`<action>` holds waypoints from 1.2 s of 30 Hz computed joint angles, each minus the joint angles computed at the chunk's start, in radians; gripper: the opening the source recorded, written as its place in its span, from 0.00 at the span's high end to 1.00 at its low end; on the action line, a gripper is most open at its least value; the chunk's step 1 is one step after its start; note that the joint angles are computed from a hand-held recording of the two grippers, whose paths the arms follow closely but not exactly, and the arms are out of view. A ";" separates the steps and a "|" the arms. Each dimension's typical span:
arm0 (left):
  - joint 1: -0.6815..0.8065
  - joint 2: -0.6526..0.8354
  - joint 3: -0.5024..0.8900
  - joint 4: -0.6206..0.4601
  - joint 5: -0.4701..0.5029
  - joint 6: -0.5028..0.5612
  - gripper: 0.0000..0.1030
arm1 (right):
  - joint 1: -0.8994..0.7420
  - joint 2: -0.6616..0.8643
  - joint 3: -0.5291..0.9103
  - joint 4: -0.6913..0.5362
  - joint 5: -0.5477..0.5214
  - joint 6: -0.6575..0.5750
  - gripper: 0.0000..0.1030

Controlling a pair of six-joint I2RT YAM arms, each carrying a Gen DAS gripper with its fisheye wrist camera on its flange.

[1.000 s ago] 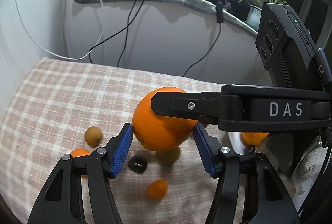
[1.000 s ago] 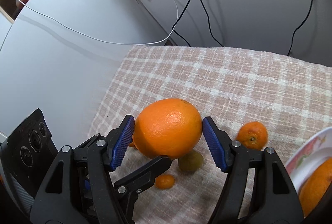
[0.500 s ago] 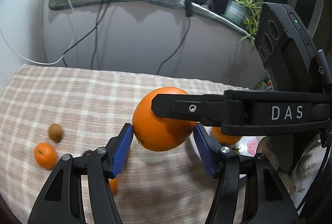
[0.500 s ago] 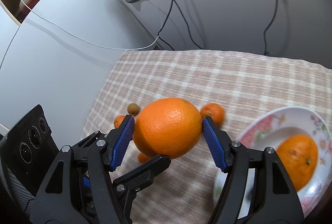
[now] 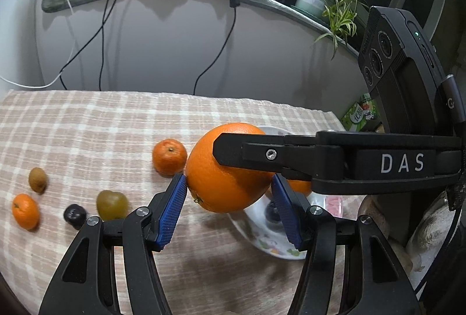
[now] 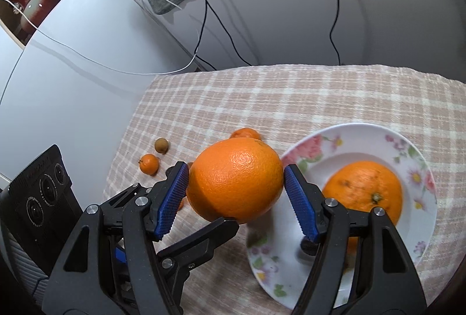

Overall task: Organize fruits
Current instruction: 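Lift the oval orange and lower it onto the plate beside the round orange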

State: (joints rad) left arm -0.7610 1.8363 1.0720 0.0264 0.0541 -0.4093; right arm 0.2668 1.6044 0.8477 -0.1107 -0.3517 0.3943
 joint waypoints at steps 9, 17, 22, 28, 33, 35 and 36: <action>-0.018 0.023 0.023 -0.008 0.004 -0.008 0.42 | -0.029 -0.023 -0.037 0.007 -0.014 -0.017 0.31; -0.036 0.035 0.038 -0.021 0.014 -0.006 0.42 | -0.045 -0.042 -0.059 0.005 -0.006 -0.024 0.31; -0.033 0.025 0.026 -0.021 0.030 -0.006 0.42 | -0.038 -0.049 -0.062 0.000 0.012 -0.031 0.31; -0.037 -0.013 -0.004 -0.014 0.022 0.013 0.44 | -0.027 -0.056 -0.067 0.004 0.045 -0.038 0.31; -0.041 -0.043 -0.027 -0.016 0.009 0.024 0.44 | -0.028 -0.099 -0.087 0.007 0.070 -0.048 0.31; -0.042 -0.053 -0.041 -0.016 0.006 0.026 0.44 | -0.031 -0.119 -0.093 0.003 0.074 -0.049 0.31; -0.043 -0.055 -0.043 -0.017 0.005 0.024 0.44 | -0.032 -0.129 -0.096 0.002 0.075 -0.048 0.31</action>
